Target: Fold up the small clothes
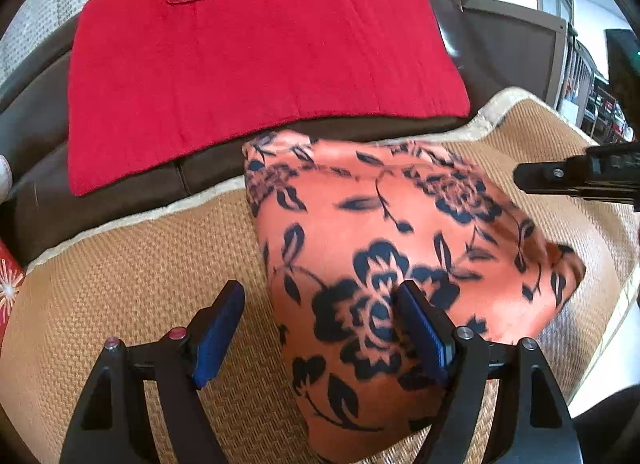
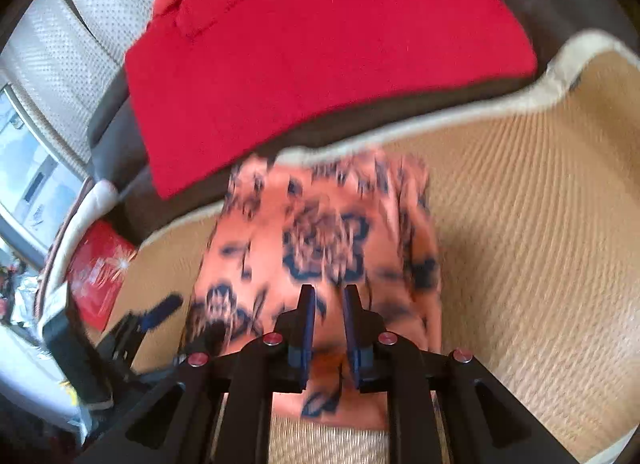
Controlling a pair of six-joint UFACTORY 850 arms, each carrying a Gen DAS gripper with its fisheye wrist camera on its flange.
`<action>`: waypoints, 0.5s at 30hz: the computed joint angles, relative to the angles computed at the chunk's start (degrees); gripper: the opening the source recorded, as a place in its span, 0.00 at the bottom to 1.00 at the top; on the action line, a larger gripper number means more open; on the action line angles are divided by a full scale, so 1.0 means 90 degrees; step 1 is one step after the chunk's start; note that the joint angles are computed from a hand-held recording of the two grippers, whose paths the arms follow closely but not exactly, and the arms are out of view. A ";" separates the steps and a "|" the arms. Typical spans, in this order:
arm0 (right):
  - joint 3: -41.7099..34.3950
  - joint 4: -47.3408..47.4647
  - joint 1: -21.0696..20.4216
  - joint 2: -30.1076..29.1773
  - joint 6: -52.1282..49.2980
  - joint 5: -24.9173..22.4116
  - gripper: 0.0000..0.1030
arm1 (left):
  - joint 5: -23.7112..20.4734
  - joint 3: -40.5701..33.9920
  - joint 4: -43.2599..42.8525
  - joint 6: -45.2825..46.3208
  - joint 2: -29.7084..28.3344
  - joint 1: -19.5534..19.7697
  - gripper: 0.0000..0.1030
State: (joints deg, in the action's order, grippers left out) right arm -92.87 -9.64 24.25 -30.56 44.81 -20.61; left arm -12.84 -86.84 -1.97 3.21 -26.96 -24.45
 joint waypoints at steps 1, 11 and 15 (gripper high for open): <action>-0.0144 -0.0400 0.0003 -0.0100 0.0461 -0.0084 0.17 | 0.0045 -0.0039 -0.0016 -0.0041 -0.0011 0.0023 0.77; -0.1730 0.0970 -0.0394 -0.1574 -0.0134 -0.0673 0.16 | -0.0815 -0.1208 -0.0964 0.0073 -0.0927 0.0326 0.79; -0.1881 0.0856 -0.0359 -0.1537 -0.0132 -0.0462 0.17 | -0.0532 -0.1078 -0.0339 -0.0376 -0.0749 0.0266 0.79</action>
State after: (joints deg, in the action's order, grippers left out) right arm -109.80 -1.94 21.01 -44.39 43.63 -24.77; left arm -17.63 -96.54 -5.02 -0.17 -33.70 -22.05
